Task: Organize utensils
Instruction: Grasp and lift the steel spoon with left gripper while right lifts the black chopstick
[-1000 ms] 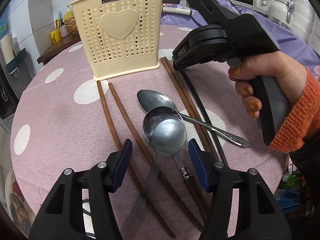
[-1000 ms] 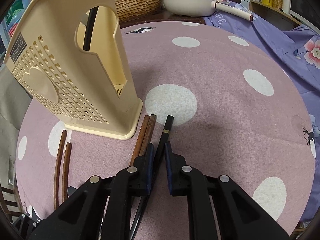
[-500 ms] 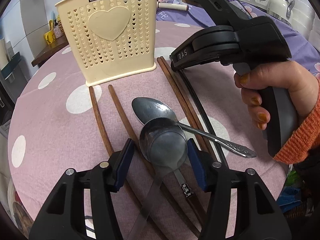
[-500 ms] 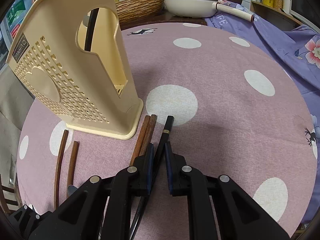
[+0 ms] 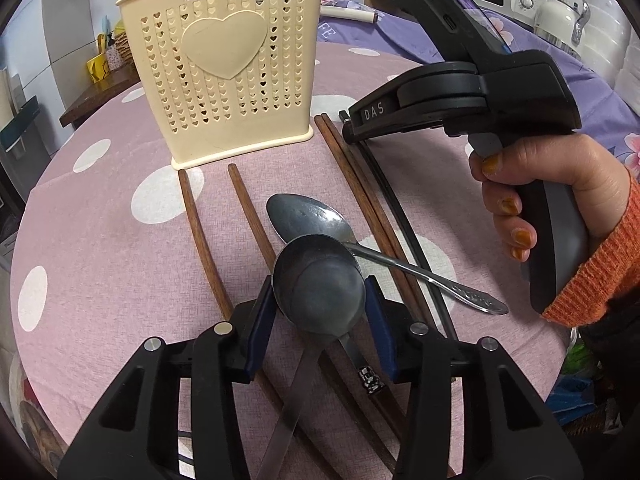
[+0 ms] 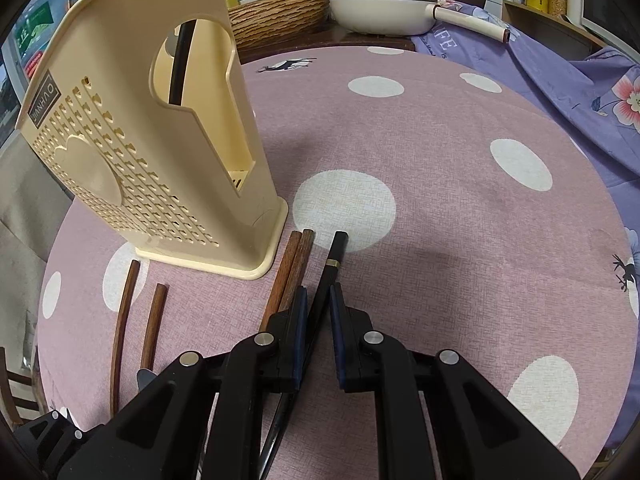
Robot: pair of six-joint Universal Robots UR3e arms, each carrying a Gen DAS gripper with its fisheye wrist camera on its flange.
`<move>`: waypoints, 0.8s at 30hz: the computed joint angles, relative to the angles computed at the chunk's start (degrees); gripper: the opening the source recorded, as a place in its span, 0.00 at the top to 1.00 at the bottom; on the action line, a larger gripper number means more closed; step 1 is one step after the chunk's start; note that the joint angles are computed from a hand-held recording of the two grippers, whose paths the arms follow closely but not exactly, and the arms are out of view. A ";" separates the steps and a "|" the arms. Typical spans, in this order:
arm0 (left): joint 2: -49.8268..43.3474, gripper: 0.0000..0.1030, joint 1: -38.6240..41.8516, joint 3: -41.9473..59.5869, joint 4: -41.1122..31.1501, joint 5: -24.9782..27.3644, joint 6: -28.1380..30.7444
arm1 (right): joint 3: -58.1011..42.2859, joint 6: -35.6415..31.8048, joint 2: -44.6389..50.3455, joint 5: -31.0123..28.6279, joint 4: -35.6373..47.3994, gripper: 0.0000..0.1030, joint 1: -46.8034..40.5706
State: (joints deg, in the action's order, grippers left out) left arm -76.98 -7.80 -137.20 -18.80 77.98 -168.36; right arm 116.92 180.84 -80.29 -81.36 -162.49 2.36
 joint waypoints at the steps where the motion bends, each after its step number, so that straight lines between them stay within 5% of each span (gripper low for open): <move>1: 0.42 0.57 0.71 -0.33 -0.17 -0.94 0.13 | -0.02 -0.02 0.00 0.08 0.03 0.88 -0.04; 11: 6.25 0.57 7.01 -4.99 6.66 -8.47 -1.88 | 0.03 0.26 0.14 0.53 -0.38 0.89 -0.11; 15: 6.43 0.67 8.18 -4.32 10.73 -9.84 -3.86 | 1.61 0.88 0.50 1.71 -3.80 0.89 -0.67; 21: 2.65 0.67 5.83 4.16 4.24 -6.15 -4.12 | 1.31 0.63 0.96 2.59 -4.18 0.90 -1.18; 22: 2.93 0.65 5.44 5.03 2.26 -5.53 -3.99 | 1.30 0.53 0.95 2.62 -4.19 0.90 -1.23; 24: 3.56 0.42 4.15 5.13 1.26 -2.78 -5.23 | 1.25 0.52 1.17 2.45 -4.57 0.90 -1.11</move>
